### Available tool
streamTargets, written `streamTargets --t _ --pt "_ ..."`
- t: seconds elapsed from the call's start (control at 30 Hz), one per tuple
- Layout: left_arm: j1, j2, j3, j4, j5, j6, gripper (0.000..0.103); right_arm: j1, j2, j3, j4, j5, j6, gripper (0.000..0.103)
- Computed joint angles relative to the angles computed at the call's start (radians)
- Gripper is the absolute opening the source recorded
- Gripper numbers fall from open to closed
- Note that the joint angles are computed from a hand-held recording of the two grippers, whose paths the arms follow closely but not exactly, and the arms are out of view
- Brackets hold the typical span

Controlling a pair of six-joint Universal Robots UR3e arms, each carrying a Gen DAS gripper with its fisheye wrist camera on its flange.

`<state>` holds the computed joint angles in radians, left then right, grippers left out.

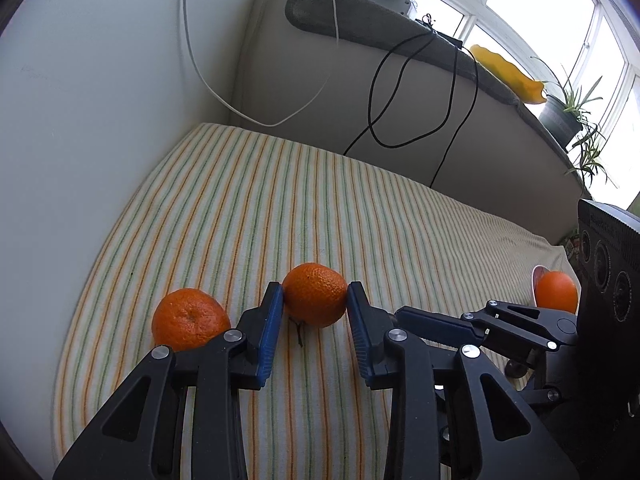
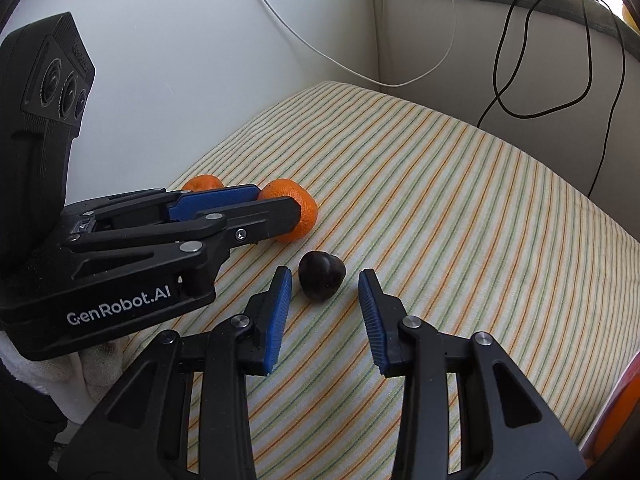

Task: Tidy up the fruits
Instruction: 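Grasp a small tangerine with left gripper while right gripper grasps a dark plum, then carry the tangerine and dark plum over the white floral plate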

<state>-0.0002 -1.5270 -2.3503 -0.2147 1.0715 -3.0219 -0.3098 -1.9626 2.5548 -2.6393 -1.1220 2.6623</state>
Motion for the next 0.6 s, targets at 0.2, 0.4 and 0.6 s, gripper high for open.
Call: streamTargets --t 0.2,0.4,0.6 --pt "0.024 -0.013 -0.004 0.009 -0.037 -0.001 0.031 0.013 0.036 -0.007 -0.029 -0.014 0.001 0.025" --pt "0.025 0.003 -0.036 0.04 -0.03 -0.009 0.03 -0.059 -0.084 0.011 0.096 0.042 -0.038 0.024" --pt "0.058 0.062 -0.091 0.039 -0.068 0.0 0.03 -0.219 -0.368 0.017 0.445 0.14 -0.159 0.024"
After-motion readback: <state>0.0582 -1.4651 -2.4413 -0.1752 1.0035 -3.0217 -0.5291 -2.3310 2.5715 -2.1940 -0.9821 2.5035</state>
